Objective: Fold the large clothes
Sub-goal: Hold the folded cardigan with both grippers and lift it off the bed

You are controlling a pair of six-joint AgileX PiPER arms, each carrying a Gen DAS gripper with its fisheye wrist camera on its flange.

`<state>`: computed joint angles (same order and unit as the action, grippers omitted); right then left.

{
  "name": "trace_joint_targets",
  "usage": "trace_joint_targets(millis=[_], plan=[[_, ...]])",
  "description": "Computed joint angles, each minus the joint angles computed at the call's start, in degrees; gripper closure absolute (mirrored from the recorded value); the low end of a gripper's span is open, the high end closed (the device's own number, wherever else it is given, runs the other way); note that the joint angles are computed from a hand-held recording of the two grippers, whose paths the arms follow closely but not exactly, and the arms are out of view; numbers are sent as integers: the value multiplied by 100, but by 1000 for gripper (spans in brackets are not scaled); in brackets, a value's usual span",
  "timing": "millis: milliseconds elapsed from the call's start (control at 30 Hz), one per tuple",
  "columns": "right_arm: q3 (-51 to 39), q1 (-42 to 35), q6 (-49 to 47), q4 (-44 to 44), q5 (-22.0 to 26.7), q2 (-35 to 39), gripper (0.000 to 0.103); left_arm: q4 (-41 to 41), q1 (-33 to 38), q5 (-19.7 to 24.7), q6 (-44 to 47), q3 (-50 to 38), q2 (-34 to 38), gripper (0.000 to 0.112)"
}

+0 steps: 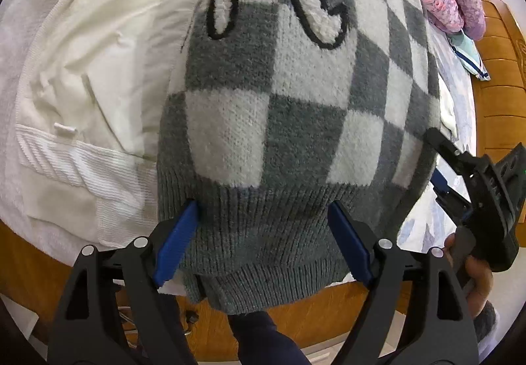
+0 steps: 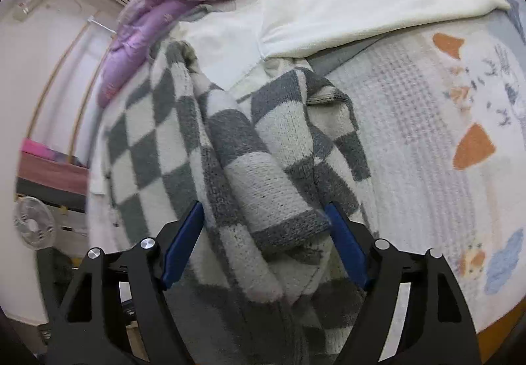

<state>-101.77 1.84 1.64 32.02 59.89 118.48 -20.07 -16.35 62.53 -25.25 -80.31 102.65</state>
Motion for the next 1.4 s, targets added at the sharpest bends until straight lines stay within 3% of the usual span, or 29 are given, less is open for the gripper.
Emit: trace_joint_targets(millis=[100, 167, 200, 267, 300, 400, 467, 600, 800, 867, 967, 1033, 1100, 1200, 1267, 1400], plan=[[80, 124, 227, -310, 94, -160, 46, -138, 136, 42, 60, -81, 66, 31], [114, 89, 202, -293, 86, -77, 45, -223, 206, 72, 63, -113, 98, 31], [140, 29, 206, -203, 81, -45, 40, -249, 215, 99, 28, -202, 166, 31], [245, -220, 139, 442, 125, 174, 36, -299, 373, 252, 105, -366, 223, 31], [477, -340, -10, 841, 34, 175, 38, -324, 409, 276, 134, -372, 209, 31], [831, -334, -298, 899, -164, -126, 70, -291, 548, 400, 186, -470, 115, 31], [1084, -418, -502, 1203, -153, -399, 78, -189, 427, 351, -45, -891, 273, 31], [1738, -849, -721, 2087, 54, -1015, 80, -66, 596, 448, -68, -1247, 321, 31], [2645, -1405, -500, 2084, 278, -1816, 80, 13, 888, 486, -14, -1345, 389, 30], [2981, -1479, -407, 1861, 77, -1882, 80, 38, 876, 454, 18, -1263, 430, 29], [3124, -1407, -599, 1676, -168, -1579, 77, -12, 803, 399, 103, -1165, 603, 28], [2939, -1318, -606, 1544, -105, -1354, 72, 1, 757, 122, 58, -924, 616, 26], [2768, -1298, -503, 1394, -17, -1309, 61, 10, 744, -70, 47, -762, 593, 24], [2592, -1281, -305, 1051, 95, -1340, 44, 135, 702, -17, -24, -834, 624, 23], [2557, -1362, -555, 1147, 111, -1331, 39, 273, 626, 24, -87, -968, 632, 24], [2430, -1449, -1088, 1135, -215, -1230, 23, -191, 652, -351, 329, -689, 367, 24]])
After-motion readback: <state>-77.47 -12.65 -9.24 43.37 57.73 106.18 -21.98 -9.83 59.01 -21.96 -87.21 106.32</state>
